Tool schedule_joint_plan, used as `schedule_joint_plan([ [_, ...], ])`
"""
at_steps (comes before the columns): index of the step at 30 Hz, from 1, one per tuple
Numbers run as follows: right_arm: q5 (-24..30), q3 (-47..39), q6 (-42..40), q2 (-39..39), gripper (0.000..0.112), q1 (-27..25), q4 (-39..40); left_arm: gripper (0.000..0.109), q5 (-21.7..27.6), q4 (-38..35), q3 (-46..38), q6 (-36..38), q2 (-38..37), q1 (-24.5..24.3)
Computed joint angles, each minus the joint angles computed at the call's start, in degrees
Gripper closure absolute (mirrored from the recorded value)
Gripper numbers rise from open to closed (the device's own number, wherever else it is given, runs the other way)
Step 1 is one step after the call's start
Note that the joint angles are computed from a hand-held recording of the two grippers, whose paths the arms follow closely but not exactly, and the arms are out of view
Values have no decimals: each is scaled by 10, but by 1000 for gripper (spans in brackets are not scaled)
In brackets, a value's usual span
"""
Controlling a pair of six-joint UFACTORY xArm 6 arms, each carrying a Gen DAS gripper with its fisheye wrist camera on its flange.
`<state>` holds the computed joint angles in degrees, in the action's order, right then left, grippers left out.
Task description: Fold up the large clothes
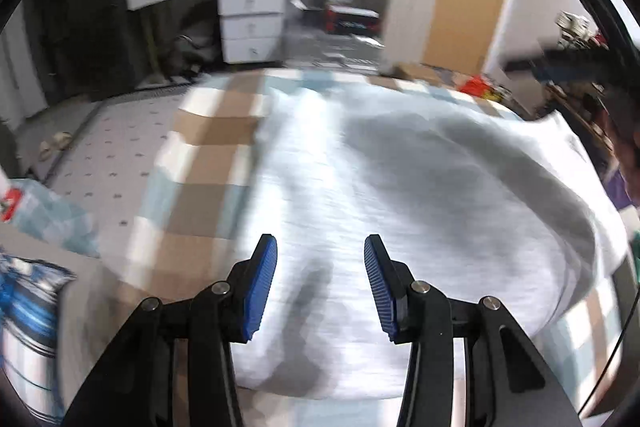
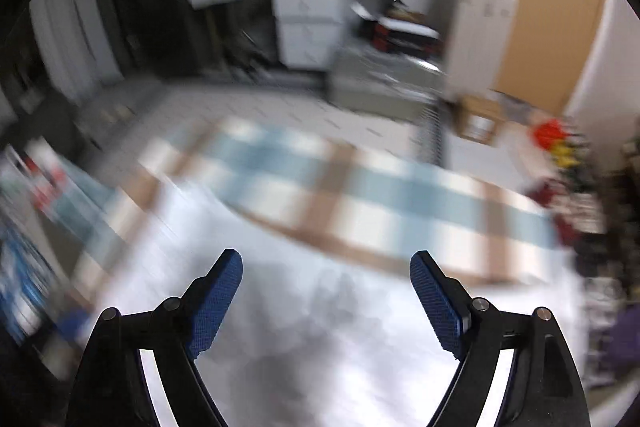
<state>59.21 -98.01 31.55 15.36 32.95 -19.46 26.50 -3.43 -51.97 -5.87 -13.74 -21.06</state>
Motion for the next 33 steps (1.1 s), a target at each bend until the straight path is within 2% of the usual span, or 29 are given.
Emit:
schedule_joint_plan([
  [2, 37, 80, -7, -63, 26, 0, -48, 69, 1, -47, -7, 45, 7, -20],
  [5, 63, 190, 2, -139, 27, -18, -83, 69, 9, -83, -28, 84, 37, -43],
  [8, 94, 249, 12, -149, 28, -60, -48, 69, 64, -38, -67, 22, 86, -38],
  [9, 93, 264, 10, -148, 28, -77, -29, 69, 66, -49, -70, 15, 92, -33],
  [10, 68, 292, 19, -158, 28, -92, -5, 69, 58, -47, -66, 7, 90, -32],
  [11, 29, 319, 37, -175, 24, -109, 15, 69, 66, -22, -74, -8, 93, -30],
  [12, 15, 330, 47, -180, 21, -115, 12, 69, 72, 3, -77, -22, 94, -32],
  [13, 11, 334, 49, -181, 16, -117, 5, 69, 71, 44, -75, -49, 93, -32],
  [15, 8, 335, 41, -181, 15, -123, 11, 69, 70, 127, -72, -102, 94, -30],
  [16, 25, 317, 39, -171, 15, -125, 20, 68, 66, 136, -69, -110, 93, -28],
  [17, 52, 285, 41, -156, 38, -121, 22, 68, 65, 122, -68, -107, 91, -24],
  [18, 55, 266, 37, -153, 54, -118, 27, 68, 67, 92, -71, -90, 91, -19],
  [19, 34, 252, 29, -155, 72, -114, 39, 68, 68, 70, -72, -84, 90, -17],
  [21, -46, 246, 0, -161, 68, -105, 95, 68, 63, 38, -68, -73, 89, -14],
  [22, -69, 231, -33, -149, 68, -99, 142, 68, 61, 41, -68, -77, 90, -17],
  [23, -68, 201, -56, -124, 68, -90, 176, 68, 57, 53, -65, -84, 89, -18],
  [25, -49, 130, -96, -61, 70, -70, 223, 68, 57, 68, -62, -92, 86, -21],
  [27, -18, 48, -116, 13, 75, -44, 224, 68, 61, 80, -56, -101, 77, -27],
  [28, 11, 5, -115, 51, 77, -29, 200, 68, 65, 87, -56, -104, 76, -26],
  [30, 85, -65, -97, 119, 78, -3, 129, 68, 81, 149, -70, -149, 87, -27],
  [32, 96, -85, -91, 142, 78, 9, 97, 67, 74, 148, -65, -145, 84, -20],
  [33, 127, -123, -90, 161, 78, 9, 101, 67, 72, 133, -62, -134, 83, -18],
])
